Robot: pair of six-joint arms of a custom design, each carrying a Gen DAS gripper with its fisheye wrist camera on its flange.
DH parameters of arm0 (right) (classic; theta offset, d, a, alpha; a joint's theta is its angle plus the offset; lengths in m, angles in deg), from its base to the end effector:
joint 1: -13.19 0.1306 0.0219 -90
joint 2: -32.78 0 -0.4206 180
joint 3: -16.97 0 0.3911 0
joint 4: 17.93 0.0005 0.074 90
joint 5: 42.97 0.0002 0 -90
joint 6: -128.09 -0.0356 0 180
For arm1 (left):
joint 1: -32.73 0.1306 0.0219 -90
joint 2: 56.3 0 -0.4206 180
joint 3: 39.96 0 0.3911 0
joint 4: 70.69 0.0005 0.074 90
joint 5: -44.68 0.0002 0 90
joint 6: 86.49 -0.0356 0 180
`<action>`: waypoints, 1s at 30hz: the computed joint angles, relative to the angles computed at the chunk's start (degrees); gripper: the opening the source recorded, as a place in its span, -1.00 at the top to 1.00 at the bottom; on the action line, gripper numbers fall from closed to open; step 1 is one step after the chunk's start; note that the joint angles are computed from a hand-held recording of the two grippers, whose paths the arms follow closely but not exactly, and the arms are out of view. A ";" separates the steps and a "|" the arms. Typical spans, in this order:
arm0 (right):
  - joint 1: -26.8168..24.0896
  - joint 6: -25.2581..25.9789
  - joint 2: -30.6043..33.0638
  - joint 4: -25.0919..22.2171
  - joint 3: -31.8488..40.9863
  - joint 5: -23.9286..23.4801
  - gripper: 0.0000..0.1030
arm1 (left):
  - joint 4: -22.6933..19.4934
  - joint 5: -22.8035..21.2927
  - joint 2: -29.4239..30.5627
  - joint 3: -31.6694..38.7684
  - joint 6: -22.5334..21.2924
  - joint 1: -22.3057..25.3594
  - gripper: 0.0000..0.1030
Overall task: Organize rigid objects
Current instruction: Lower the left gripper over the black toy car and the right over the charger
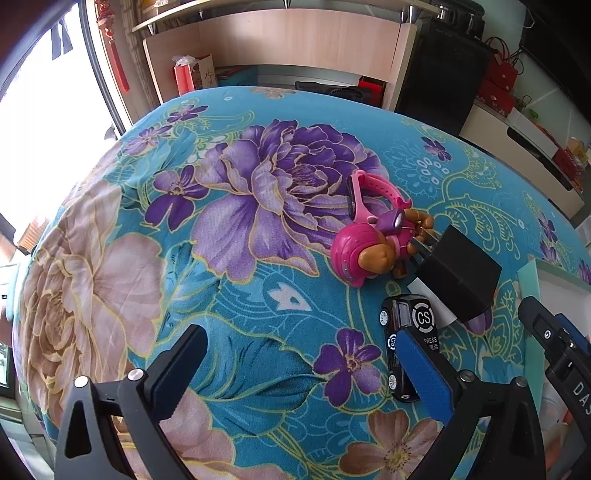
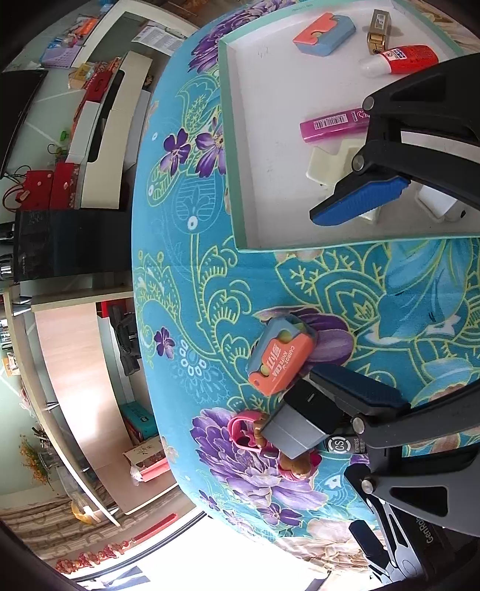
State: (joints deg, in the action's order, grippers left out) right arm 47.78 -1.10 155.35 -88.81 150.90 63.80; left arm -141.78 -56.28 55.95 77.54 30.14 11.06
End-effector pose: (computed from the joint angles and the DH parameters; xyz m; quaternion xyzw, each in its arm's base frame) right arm 0.5712 0.3808 0.4688 0.0766 0.9522 0.0436 0.2924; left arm 0.5739 -0.2213 0.4562 -0.0621 0.9716 0.0000 0.2283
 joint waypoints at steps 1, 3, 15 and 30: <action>-0.12 -0.47 -0.51 0.32 -0.77 0.34 -0.51 | 0.03 0.39 0.11 0.14 -0.38 -0.21 -1.00; -0.36 -1.76 -1.54 1.00 -2.26 0.86 -0.51 | 0.14 1.03 0.28 0.39 -0.92 -0.61 -1.00; -0.39 -1.69 -3.09 3.56 -4.43 0.77 -0.51 | 0.82 0.18 2.81 1.97 -3.39 -3.40 -1.00; -0.41 -1.66 -2.75 3.56 -4.36 0.34 -0.51 | 3.61 2.81 2.24 0.67 -5.76 -3.77 -0.05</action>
